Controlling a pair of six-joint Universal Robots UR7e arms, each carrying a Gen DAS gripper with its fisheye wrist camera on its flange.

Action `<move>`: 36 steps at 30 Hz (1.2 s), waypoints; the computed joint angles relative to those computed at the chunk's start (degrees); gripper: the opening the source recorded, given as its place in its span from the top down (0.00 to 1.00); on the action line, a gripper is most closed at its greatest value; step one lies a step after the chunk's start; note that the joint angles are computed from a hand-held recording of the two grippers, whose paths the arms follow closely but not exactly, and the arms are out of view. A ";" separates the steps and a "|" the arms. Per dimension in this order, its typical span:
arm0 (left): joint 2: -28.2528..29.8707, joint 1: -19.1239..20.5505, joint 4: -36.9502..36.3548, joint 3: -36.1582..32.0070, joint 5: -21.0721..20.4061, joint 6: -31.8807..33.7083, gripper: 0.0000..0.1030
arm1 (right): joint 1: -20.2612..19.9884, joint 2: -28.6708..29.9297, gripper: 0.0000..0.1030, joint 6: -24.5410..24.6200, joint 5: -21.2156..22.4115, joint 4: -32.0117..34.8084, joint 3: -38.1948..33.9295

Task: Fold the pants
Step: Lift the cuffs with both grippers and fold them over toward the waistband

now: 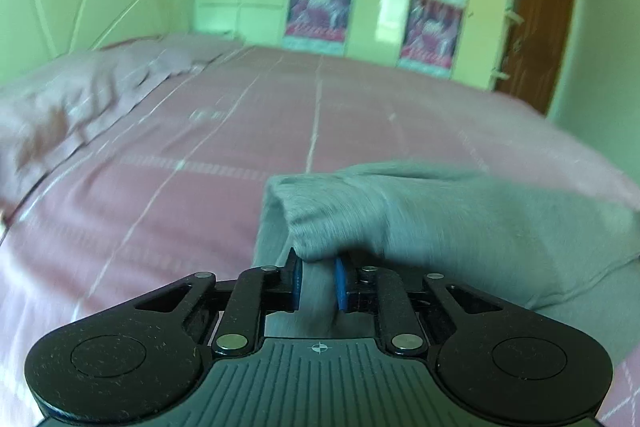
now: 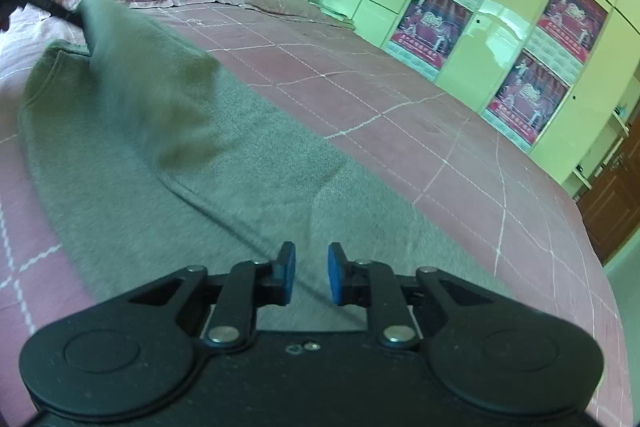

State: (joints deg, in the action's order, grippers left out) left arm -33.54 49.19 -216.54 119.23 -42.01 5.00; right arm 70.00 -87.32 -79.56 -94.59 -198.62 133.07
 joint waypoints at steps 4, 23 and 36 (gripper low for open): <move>0.60 -2.88 -0.18 3.04 5.41 -10.03 0.84 | -1.15 -2.65 0.88 7.70 1.33 0.04 1.58; 1.96 -4.39 5.27 1.73 4.11 -30.84 0.83 | -3.16 -4.49 0.85 26.25 3.20 -1.25 3.95; 5.27 -5.19 -1.06 -0.67 4.92 -27.73 0.38 | -3.64 -5.01 0.52 35.72 2.88 0.57 3.31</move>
